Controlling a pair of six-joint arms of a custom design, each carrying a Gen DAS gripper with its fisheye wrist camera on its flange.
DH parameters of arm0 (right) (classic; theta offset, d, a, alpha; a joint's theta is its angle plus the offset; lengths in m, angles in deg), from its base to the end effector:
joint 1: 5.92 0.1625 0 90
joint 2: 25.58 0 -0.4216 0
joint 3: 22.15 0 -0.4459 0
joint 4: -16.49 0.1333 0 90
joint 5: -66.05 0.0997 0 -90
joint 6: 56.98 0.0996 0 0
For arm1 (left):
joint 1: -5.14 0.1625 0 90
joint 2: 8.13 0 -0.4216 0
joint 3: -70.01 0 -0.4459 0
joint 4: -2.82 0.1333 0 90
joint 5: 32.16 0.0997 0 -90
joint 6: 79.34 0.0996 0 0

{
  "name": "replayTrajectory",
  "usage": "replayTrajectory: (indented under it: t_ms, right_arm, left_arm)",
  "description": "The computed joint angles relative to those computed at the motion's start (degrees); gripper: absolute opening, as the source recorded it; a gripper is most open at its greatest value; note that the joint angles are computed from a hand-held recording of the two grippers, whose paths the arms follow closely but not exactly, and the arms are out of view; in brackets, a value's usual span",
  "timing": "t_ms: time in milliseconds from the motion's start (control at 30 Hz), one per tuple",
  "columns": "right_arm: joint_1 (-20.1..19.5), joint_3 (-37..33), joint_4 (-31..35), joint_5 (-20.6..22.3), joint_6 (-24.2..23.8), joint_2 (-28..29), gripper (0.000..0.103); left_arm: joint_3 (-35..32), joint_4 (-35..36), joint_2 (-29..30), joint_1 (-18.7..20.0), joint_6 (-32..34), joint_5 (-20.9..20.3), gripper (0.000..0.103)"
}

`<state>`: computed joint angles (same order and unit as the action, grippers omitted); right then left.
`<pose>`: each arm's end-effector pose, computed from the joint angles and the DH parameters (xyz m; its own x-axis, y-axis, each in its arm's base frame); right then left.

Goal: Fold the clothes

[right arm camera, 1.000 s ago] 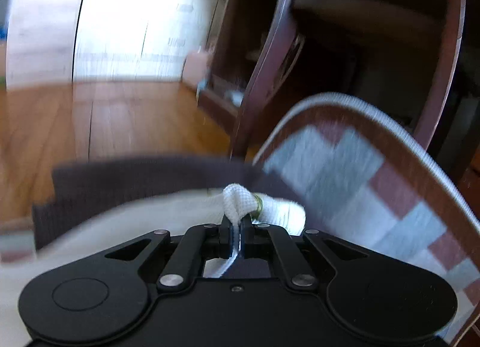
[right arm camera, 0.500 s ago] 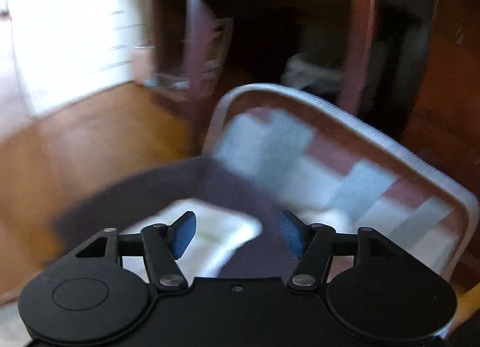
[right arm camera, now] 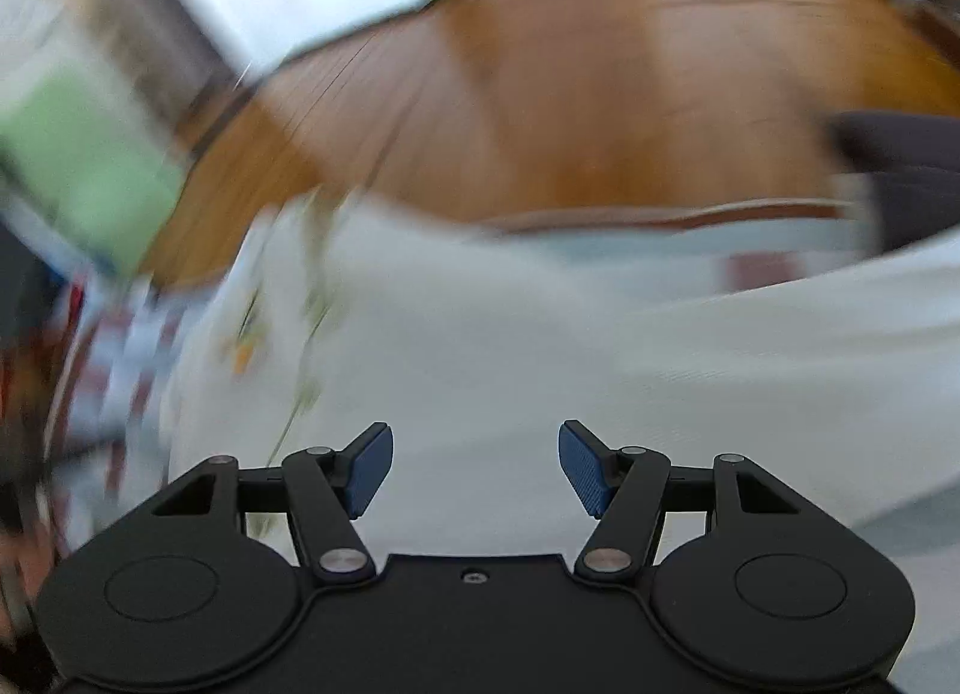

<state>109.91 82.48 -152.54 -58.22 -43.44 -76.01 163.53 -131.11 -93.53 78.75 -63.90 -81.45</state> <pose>0.3546 -0.5554 0.0930 -0.9159 0.0481 0.3985 -0.1862 0.8286 -0.5279 0.0208 -0.6318 0.5169 -0.7438 0.0604 -0.6656 0.4428 0.7905 -0.4232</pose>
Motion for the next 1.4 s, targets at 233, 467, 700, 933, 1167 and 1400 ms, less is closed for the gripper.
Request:
replayTrajectory:
  t_ms: [233,467,700,933,1167,1400]
  right_arm:
    - [0.2,-6.5,-1.4,14.8,-3.5,11.0,0.067]
    - [1.4,-8.3,-2.8,12.5,1.3,14.0,0.067]
    - [-0.5,-9.3,-4.3,12.0,5.7,16.9,0.067]
    - [-1.6,-10.4,-0.1,12.7,4.7,17.9,0.067]
    - [-2.6,-8.7,-0.1,13.1,5.9,17.0,0.067]
    - [-2.9,-8.3,-0.3,13.3,6.4,16.6,0.067]
  left_arm:
    - [-4.4,-1.6,4.0,5.6,2.7,-2.6,0.045]
    - [-10.5,0.0,10.0,10.1,-3.3,-8.7,0.046]
    - [-13.8,-10.9,16.8,9.5,5.7,-1.4,0.060]
    - [-14.4,-7.1,18.0,10.4,6.0,-6.6,0.064]
    - [-10.7,-29.6,16.4,7.4,14.9,2.2,0.002]
    - [-8.0,-36.9,9.1,8.6,9.0,5.5,0.002]
